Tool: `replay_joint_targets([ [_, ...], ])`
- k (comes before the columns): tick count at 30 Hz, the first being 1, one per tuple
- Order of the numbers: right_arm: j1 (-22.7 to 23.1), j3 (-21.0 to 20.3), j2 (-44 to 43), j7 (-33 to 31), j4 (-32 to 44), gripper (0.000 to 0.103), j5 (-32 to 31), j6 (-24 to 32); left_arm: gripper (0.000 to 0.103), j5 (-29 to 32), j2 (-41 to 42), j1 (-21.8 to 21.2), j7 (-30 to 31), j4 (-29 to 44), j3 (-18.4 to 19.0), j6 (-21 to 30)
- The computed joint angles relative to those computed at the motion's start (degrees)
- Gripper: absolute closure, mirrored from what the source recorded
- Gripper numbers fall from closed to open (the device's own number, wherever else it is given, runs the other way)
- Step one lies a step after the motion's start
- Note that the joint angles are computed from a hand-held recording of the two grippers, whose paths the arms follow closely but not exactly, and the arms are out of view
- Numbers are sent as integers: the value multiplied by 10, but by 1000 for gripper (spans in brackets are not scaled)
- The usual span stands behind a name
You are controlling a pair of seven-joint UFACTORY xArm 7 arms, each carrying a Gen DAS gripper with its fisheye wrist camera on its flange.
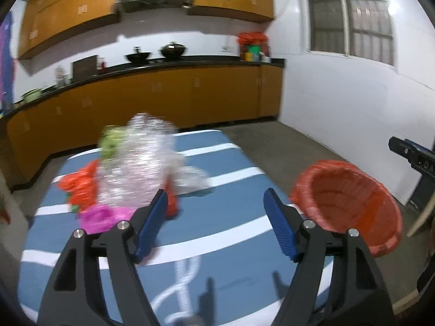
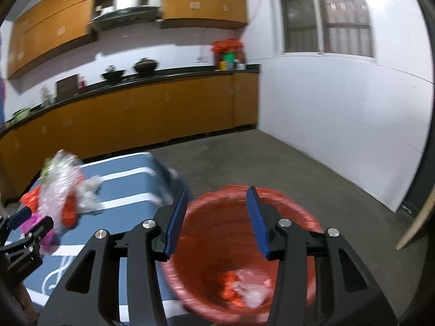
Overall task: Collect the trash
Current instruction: 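Return both tools to the table and grasp the pink bag with the right tool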
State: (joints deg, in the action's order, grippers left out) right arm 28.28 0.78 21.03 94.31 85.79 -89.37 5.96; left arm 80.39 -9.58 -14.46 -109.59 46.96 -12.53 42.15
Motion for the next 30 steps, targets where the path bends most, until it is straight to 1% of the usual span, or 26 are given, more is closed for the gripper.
replay_joint_targets([
  [3, 15, 13, 23, -46, 22, 49, 31, -20, 28, -27, -64, 3, -4, -59, -5, 36],
  [6, 23, 43, 54, -152, 44, 49, 118, -44, 26, -67, -136, 16, 0, -122, -14, 66],
  [8, 8, 94, 80, -254, 58, 49, 197, -49, 26, -97, -183, 27, 7, -159, -21, 81],
  [9, -4, 130, 96, -309, 68, 49, 237, -46, 26, -115, -212, 32, 11, -180, -22, 89],
  [10, -13, 159, 109, -350, 76, 49, 267, -43, 26, -128, -237, 38, 17, -198, -22, 93],
  [11, -26, 199, 128, -399, 87, 49, 300, -37, 26, -141, -260, 43, 22, -215, -23, 98],
  [12, -28, 215, 137, -425, 92, 49, 317, -36, 26, -159, -290, 47, 29, -235, -25, 108],
  [13, -36, 251, 158, -469, 108, 49, 342, -24, 26, -172, -310, 51, 35, -247, -27, 113],
  [14, -38, 277, 176, -506, 123, 49, 360, -14, 26, -185, -334, 54, 43, -262, -29, 119],
  [16, -28, 311, 209, -564, 154, 49, 385, 4, 26, -211, -383, 61, 57, -291, -31, 130],
  [19, -3, 345, 261, -641, 215, 50, 423, 45, 26, -248, -447, 66, 81, -326, -37, 142],
  [20, 8, 353, 278, -664, 236, 51, 435, 60, 26, -258, -464, 69, 88, -336, -39, 144],
  [23, 43, 353, 317, -709, 295, 53, 465, 98, 26, -291, -520, 75, 109, -369, -45, 150],
  [25, 68, 339, 335, -724, 328, 54, 479, 119, 26, -310, -555, 80, 125, -388, -45, 151],
  [26, 73, 334, 339, -730, 333, 56, 486, 122, 26, -319, -568, 85, 133, -396, -46, 150],
  [29, 109, 319, 375, -761, 402, 59, 515, 164, 26, -343, -604, 98, 154, -418, -51, 142],
  [30, 112, 312, 373, -762, 400, 60, 521, 165, 26, -349, -615, 105, 161, -424, -51, 137],
])
